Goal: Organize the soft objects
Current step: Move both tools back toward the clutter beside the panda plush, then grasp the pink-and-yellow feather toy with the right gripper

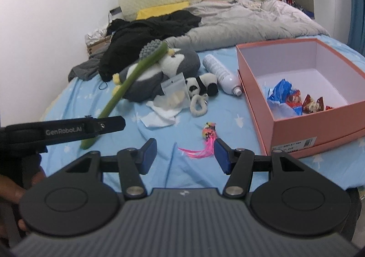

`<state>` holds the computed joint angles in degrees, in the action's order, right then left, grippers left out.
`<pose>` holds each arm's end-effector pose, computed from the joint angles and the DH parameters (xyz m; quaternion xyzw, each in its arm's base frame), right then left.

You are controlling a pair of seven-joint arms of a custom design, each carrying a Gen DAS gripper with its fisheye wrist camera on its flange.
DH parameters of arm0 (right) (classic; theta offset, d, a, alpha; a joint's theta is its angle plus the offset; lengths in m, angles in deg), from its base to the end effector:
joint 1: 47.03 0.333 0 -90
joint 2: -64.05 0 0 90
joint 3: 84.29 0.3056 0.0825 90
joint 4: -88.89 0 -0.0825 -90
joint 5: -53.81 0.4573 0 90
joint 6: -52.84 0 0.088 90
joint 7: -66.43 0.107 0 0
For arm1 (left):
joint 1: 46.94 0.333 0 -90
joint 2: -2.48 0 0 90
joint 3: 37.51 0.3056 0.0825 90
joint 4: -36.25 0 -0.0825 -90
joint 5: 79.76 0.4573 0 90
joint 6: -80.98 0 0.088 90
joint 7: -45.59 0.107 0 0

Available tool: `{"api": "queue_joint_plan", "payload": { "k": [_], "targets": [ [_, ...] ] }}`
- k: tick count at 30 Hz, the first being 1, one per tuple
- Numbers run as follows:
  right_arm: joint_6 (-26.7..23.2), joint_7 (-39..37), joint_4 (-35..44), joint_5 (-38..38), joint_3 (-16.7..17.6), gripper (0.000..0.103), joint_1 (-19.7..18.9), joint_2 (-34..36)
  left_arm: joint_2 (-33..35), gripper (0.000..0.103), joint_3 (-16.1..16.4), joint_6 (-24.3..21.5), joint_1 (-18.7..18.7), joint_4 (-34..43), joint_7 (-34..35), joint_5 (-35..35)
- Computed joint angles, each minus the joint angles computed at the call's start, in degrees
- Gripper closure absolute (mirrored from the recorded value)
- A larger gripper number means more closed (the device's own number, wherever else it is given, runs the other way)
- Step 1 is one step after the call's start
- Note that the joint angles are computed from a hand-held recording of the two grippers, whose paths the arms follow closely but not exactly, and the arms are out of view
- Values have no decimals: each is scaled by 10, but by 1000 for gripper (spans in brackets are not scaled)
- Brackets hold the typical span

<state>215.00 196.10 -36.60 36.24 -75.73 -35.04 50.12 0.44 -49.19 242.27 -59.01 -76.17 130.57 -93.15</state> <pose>0.5550 0.2302 0.5538 -0.6128 0.6590 -0.2248 0.3736 0.6147 -0.2597 0.5586 -0.5895 0.6813 -0.4070 0.1503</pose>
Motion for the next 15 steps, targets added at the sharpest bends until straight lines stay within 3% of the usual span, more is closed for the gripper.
{"api": "queue_joint_plan", "payload": {
  "k": [15],
  "targets": [
    [-11, -109, 81, 74, -36, 45, 28, 110, 131, 53, 4, -42, 6, 118, -78, 103]
  ]
}}
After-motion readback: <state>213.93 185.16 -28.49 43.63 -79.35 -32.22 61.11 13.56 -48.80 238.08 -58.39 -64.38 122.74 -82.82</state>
